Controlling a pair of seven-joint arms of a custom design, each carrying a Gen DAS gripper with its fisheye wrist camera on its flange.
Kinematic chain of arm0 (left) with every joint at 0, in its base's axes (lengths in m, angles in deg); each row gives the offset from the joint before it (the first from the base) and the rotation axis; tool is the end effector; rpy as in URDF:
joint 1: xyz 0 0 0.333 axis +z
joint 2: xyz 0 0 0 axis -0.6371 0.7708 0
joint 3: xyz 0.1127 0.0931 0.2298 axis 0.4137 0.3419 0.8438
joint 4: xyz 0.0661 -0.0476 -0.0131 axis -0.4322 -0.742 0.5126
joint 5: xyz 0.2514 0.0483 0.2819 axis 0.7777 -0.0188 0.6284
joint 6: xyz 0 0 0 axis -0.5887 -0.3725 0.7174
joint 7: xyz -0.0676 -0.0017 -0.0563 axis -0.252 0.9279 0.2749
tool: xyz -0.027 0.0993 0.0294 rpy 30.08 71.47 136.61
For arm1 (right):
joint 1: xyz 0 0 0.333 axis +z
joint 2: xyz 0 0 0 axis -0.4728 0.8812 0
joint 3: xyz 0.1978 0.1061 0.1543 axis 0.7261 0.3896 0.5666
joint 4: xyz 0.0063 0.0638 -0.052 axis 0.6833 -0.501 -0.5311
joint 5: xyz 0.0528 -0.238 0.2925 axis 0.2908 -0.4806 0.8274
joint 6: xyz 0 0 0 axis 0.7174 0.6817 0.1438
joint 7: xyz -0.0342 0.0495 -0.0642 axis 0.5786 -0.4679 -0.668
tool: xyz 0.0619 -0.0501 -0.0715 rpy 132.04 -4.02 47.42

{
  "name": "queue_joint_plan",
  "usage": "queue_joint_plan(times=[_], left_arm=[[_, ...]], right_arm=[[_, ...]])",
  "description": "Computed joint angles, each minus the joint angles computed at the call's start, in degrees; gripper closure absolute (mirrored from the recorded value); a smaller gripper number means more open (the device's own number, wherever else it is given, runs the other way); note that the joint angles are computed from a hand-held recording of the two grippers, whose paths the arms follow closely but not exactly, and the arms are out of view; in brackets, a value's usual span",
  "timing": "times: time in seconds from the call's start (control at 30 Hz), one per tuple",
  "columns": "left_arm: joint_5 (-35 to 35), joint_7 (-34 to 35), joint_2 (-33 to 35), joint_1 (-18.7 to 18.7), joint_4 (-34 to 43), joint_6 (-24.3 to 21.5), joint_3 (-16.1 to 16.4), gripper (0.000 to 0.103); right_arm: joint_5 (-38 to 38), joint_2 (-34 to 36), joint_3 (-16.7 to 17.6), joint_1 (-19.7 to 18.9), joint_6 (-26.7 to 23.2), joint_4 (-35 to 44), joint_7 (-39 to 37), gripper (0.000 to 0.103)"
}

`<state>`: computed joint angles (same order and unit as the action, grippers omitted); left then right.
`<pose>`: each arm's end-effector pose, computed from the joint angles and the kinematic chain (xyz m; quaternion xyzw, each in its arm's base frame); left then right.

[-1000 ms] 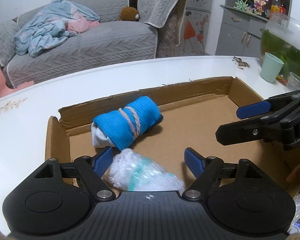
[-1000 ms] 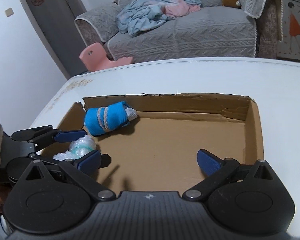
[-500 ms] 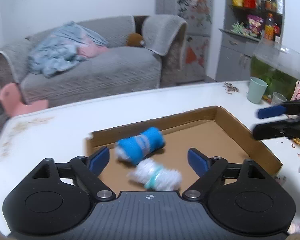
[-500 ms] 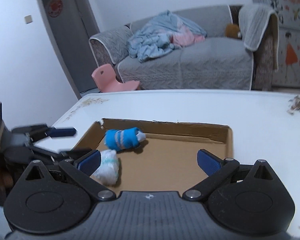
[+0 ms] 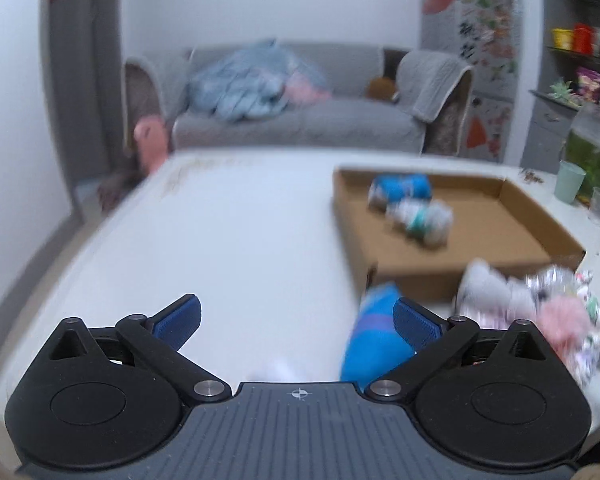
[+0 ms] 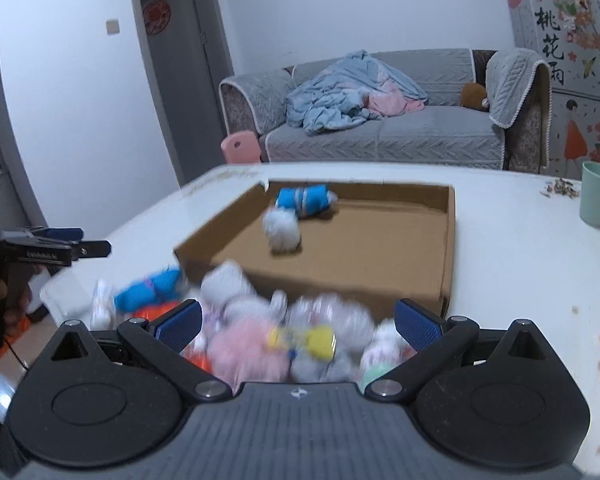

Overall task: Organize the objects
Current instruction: 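Move both tools back to the pile of rolled socks, then grasp the white towel roll with the left tool while the right tool grasps the pink sock roll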

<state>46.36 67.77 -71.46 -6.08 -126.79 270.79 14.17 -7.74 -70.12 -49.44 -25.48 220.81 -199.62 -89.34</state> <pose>0.3811 -0.1888 0.3654 -0.6702 0.5872 -0.2996 0.3410 0.4753 -0.0534 0.3946 -0.7555 0.4343 -0.1418 0.4696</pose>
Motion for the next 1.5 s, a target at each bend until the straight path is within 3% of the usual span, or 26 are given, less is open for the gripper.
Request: queue_joint_plan(times=[0.1, 0.23, 0.37, 0.47, 0.53, 0.7, 1.03, 1.23, 1.33, 1.5], left_arm=[[-1.0, -3.18, 0.21, -2.15, -0.68, -3.95, -0.19, 0.0], [0.72, -6.54, 3.2, -2.17, -0.66, -4.9, -0.41, 0.0], [3.48, -9.32, 3.93, -0.61, -0.63, -4.28, -1.49, 0.0], [5.6, -10.92, 4.86, 2.94, 0.73, -4.73, -5.11, 0.0], [6.7, -11.28, 5.86, 3.19, 1.03, -5.22, -5.0, 0.0], [8.82, -11.95, 5.43, 1.59, 0.43, -7.07, -2.53, 0.0], [14.37, -14.92, 5.05, -4.8, -2.22, -10.46, 5.98, 0.0], [16.58, -18.08, 5.7, -8.92, -2.31, -13.09, 9.5, 0.0], [19.89, -19.59, 7.41, -7.43, -1.25, -12.83, 8.71, 0.001], [24.52, -20.94, 9.51, -7.48, -1.17, -9.83, 11.14, 0.01]], right_arm=[[0.9, -0.4, 0.36, 0.34, 0.96, -2.12, -1.31, 0.001], [2.32, -1.27, 1.96, 1.71, 6.59, -4.7, -7.92, 0.003], [1.68, -1.0, 1.8, 2.57, 7.6, -5.17, -10.26, 0.005], [0.58, -0.23, 1.74, 2.74, 7.41, -4.71, -9.14, 0.008], [0.32, -1.02, 1.61, 2.78, 7.5, -5.73, -9.34, 0.009], [-2.99, -2.38, 1.44, 2.95, 6.81, -7.81, -7.31, 0.009], [-7.17, -2.93, -0.11, 3.02, 4.44, -7.63, -4.87, 0.01], [-10.0, -1.55, -0.6, 2.32, 4.36, -5.86, -6.22, 0.026], [-12.21, -0.43, -0.26, 1.94, 3.59, -4.84, -5.04, 0.039], [-15.14, 1.49, 0.93, 1.97, 5.56, -3.77, -1.73, 0.043]])
